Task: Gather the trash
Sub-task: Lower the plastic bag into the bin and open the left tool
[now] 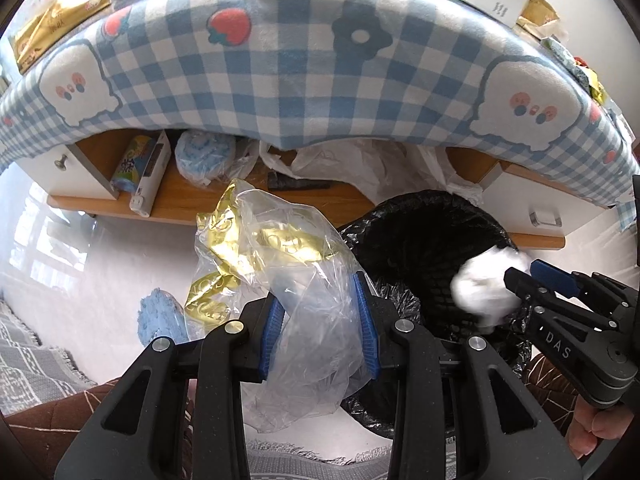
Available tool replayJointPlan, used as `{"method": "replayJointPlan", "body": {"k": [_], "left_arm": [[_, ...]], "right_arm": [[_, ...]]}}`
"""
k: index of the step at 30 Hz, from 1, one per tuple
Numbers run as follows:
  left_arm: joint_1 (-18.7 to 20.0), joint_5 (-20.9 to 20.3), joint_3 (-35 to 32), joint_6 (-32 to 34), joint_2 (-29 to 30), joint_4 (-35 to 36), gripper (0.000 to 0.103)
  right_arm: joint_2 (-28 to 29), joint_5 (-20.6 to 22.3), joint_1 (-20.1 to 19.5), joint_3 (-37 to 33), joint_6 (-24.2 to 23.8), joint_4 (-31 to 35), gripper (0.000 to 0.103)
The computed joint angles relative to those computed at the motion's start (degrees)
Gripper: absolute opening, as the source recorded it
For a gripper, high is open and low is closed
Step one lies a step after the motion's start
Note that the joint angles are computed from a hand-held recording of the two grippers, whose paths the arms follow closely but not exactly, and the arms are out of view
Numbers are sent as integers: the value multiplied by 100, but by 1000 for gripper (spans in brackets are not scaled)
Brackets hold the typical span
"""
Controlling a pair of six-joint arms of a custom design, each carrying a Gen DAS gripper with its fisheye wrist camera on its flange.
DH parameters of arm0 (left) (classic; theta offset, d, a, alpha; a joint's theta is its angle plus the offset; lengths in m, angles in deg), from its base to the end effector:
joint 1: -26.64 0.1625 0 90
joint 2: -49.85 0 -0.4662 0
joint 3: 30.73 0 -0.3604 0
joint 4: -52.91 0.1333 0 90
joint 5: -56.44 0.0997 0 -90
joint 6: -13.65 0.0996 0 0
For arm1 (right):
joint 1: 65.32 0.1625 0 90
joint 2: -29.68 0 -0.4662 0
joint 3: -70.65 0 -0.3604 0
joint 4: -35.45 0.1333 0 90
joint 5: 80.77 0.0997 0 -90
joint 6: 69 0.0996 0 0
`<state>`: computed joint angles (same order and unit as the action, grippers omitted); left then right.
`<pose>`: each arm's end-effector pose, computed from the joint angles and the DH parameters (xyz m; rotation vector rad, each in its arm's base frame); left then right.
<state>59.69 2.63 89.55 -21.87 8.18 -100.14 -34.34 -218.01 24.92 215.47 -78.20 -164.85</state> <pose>-0.3092 -0.4304 0.0150 0.5728 2.4286 -0.3527 0.0618 -0.3817 0.2161 -0.0726 -2.2504 0.5107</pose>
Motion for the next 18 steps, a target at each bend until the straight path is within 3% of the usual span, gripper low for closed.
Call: {"method": "replayJointPlan", "body": {"k": [9, 14, 18], "left_arm": [[-130, -33, -203, -70, -20, 346, 33], [-197, -115, -309, -54, 47, 359, 33], [-221, -210, -406, -88, 175, 369, 33]], "right_arm": [[-421, -98, 117, 127, -127, -152, 78], [-804, -63, 18, 215, -97, -156, 92], [-1024, -101, -119, 317, -248, -224, 95]]}}
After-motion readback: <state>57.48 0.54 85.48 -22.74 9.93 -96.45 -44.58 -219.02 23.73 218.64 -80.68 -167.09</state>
